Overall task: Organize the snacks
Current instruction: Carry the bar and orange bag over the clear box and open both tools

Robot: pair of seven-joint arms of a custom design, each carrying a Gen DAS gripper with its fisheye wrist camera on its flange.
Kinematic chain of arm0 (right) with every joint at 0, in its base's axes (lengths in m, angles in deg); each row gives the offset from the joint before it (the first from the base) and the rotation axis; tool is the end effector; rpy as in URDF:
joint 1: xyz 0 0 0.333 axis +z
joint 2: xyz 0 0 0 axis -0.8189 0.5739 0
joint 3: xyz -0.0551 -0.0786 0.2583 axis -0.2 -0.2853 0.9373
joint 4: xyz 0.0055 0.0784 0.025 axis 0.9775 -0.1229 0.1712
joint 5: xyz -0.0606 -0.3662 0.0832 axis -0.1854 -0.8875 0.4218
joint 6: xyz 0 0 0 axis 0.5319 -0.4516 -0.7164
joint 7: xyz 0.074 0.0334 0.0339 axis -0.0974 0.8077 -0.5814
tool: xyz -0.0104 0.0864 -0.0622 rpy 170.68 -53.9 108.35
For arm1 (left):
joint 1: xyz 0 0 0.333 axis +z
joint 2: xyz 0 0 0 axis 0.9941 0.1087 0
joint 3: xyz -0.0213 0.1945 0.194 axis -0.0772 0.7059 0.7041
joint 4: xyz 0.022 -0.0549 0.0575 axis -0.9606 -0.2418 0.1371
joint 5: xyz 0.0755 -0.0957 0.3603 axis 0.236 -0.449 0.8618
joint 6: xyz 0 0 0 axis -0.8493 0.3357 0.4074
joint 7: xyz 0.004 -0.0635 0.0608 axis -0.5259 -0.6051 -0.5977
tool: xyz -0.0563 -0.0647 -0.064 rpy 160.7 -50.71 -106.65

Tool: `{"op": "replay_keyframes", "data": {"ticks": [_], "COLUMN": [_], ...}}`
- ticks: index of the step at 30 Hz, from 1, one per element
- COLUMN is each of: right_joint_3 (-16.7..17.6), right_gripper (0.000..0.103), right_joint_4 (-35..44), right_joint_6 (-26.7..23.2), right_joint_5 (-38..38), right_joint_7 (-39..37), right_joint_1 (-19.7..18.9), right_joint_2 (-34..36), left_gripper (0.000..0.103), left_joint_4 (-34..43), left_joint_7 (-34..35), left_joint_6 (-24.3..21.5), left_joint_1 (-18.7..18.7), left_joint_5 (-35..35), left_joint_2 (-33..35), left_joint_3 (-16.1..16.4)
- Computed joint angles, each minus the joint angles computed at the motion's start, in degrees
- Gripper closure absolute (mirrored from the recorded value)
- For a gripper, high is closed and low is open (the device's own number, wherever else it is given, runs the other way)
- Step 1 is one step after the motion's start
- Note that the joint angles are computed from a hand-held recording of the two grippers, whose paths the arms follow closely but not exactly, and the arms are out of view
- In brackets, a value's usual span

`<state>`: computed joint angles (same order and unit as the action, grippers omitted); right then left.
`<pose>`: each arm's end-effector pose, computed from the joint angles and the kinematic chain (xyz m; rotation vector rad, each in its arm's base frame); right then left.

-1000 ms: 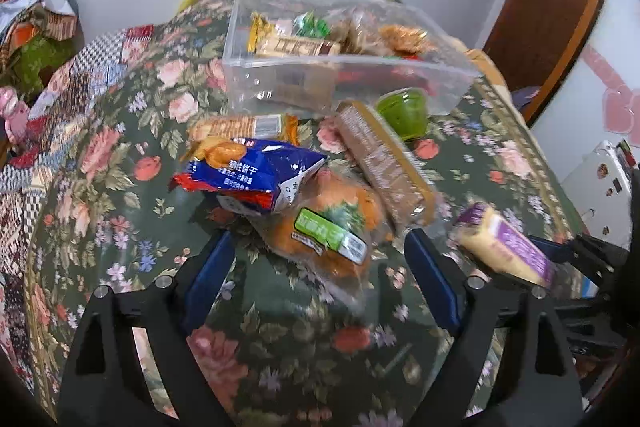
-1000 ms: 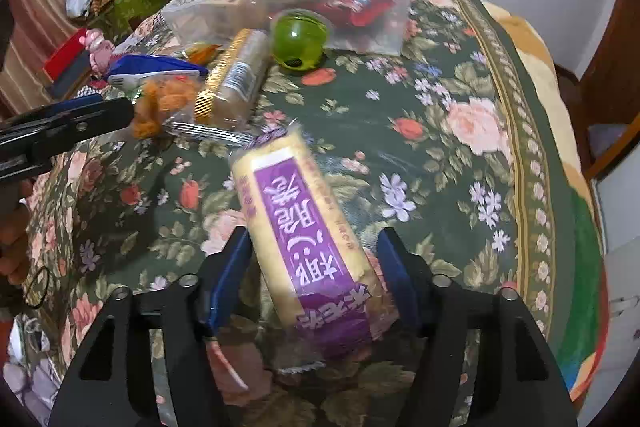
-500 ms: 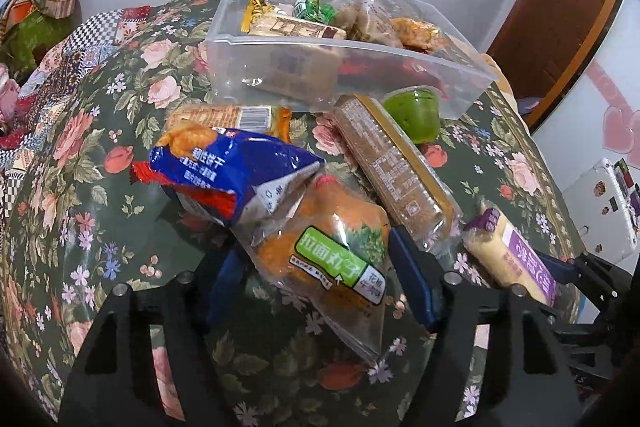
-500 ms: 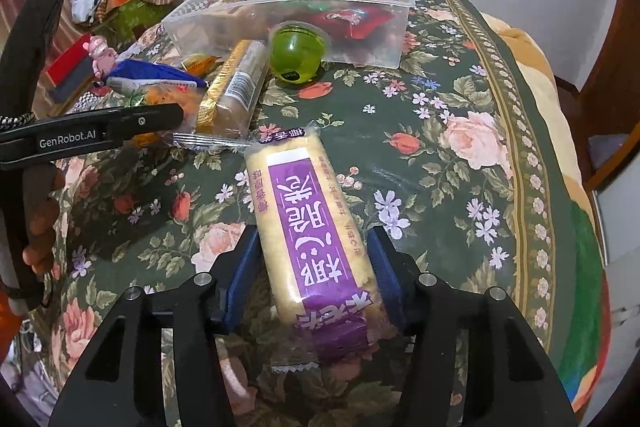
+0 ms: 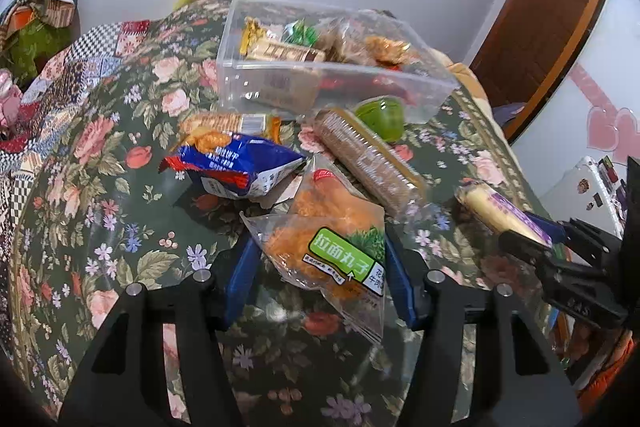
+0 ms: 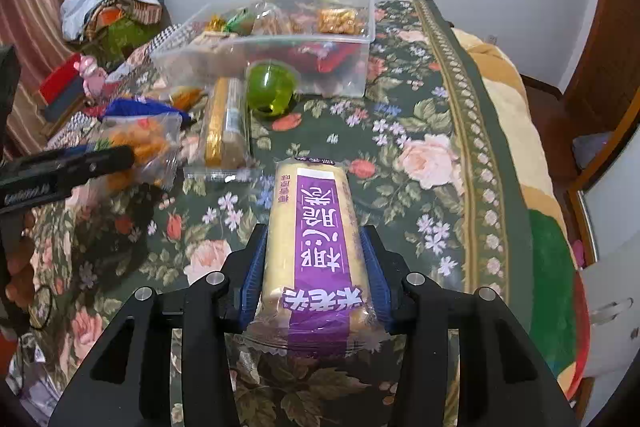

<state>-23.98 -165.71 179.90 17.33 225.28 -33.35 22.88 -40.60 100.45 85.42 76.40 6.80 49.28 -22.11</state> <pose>0.5034 0.2949 0.4416 -1.6889 1.7328 -0.6100 0.5731 -0.1708 0.4544 -1.5949 2.2854 -0.9913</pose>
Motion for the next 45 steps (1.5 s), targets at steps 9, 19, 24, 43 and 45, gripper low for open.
{"op": "replay_keyframes", "data": {"ticks": [9,19,24,43,45], "right_joint_3": [0.0,-0.77,-1.73,-7.54,-7.52], "right_gripper": [0.061,0.061,0.061,0.06,0.061], "right_joint_4": [1.57,7.53,12.01,35.02,38.02], "right_joint_6": [0.03,0.48,0.12,-0.3,-0.68], "right_joint_5": [-7.03,-13.52,-15.88,-5.58,-1.86], "right_joint_7": [5.95,9.5,10.35,-3.64,-7.26], "right_joint_1": [-0.49,-0.88,-0.42,2.7,2.54], "right_joint_2": [-1.33,0.79,3.22,19.91,22.49], "left_gripper": [0.045,0.045,0.045,0.045,0.045], "left_joint_4": [-0.68,5.66,10.9,49.48,56.32], "left_joint_7": [4.12,2.54,-0.84,-17.13,-18.5], "left_joint_6": [1.07,3.22,3.67,-6.84,-9.54], "left_joint_1": [-0.45,-0.31,0.13,-2.43,-3.05], "left_joint_5": [-5.66,-3.51,0.07,21.86,23.72], "left_joint_2": [-4.22,-1.3,2.64,30.73,35.23], "left_joint_3": [0.54,0.76,0.57,3.05,3.49]}}
